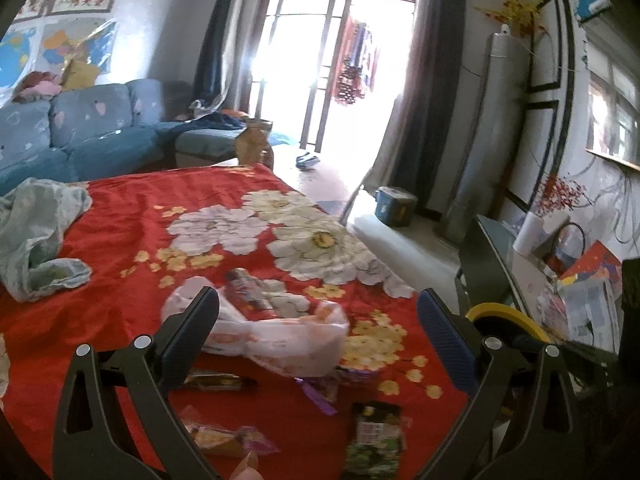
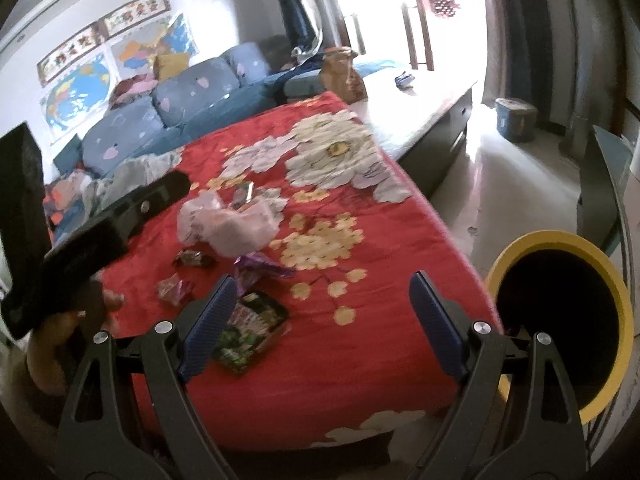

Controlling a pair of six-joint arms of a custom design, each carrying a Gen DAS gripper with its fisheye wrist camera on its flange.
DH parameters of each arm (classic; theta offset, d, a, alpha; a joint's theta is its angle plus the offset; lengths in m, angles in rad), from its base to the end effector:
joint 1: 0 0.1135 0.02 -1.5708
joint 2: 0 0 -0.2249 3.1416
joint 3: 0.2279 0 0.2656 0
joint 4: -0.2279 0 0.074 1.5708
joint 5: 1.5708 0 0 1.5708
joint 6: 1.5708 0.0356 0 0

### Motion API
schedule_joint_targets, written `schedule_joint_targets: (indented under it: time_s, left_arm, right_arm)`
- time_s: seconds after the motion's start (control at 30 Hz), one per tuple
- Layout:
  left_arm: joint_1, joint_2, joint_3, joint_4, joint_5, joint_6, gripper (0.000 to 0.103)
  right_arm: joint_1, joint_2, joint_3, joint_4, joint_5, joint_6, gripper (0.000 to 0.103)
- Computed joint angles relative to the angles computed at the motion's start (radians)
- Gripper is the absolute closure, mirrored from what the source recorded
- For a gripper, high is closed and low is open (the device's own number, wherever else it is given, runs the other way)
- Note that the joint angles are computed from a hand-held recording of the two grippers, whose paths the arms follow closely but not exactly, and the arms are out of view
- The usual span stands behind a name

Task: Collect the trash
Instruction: 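Move both open tools back over the remaining trash on the bedspread, then grasp the green snack pack with the right tool while the left tool grasps the white plastic bag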

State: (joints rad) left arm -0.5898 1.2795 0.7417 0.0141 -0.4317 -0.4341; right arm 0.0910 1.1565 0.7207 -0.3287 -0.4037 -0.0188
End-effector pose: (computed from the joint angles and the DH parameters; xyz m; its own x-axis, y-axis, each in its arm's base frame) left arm 0.2580 -0.1547 0.1948 -0.4629 -0.1499 -0.8737 0.0103 0.9846 -0.1744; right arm 0.2640 0.0381 0.1907 -0.6823 -0.0796 -0.7267 -0.3788 0.8887 0.2583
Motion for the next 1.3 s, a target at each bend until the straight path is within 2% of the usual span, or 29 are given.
schedule_joint_targets:
  time_s: [0.13,0.57,0.7,0.87,0.93,1.0,1.07,1.13,1.2,1.27,1.3]
  left_arm:
    - [0.056,-0.039,-0.043,-0.003,0.001,-0.002,0.007]
    - [0.272,-0.089,-0.142,0.02,0.096,-0.028,0.007]
    - [0.343,-0.031,-0.124,0.033,0.19,-0.03,0.007]
    - [0.464,0.102,-0.054,0.041,0.401,-0.055,0.007]
    - [0.498,0.148,-0.03,0.046,0.473,-0.072,0.008]
    - [0.518,0.185,-0.013,0.053,0.527,-0.08,0.009]
    - [0.526,0.219,0.003,0.061,0.563,-0.082,0.024]
    - [0.53,0.244,0.011,0.077,0.594,-0.095,0.026]
    - [0.526,0.257,0.016,0.087,0.612,-0.1,0.034]
    - [0.522,0.268,0.024,0.094,0.623,-0.099,0.045]
    - [0.519,0.271,0.026,0.098,0.628,-0.101,0.049]
  right_arm:
    - [0.074,0.017,0.003,-0.003,0.035,0.007,0.023]
    - [0.266,0.185,0.06,0.036,0.16,0.08,0.023]
    - [0.283,0.257,0.096,0.031,0.187,0.126,0.023]
    - [0.289,0.334,0.136,0.016,0.174,0.15,0.025]
    - [0.293,0.351,0.138,0.017,0.173,0.156,0.033]
    - [0.3,0.344,0.124,0.032,0.186,0.158,0.037]
    - [0.297,0.331,0.108,0.044,0.187,0.163,0.044]
    - [0.295,0.323,0.096,0.054,0.188,0.164,0.049]
    - [0.296,0.311,0.085,0.062,0.191,0.163,0.055]
    - [0.294,0.316,0.09,0.06,0.183,0.154,0.085]
    - [0.291,0.328,0.099,0.05,0.175,0.149,0.085]
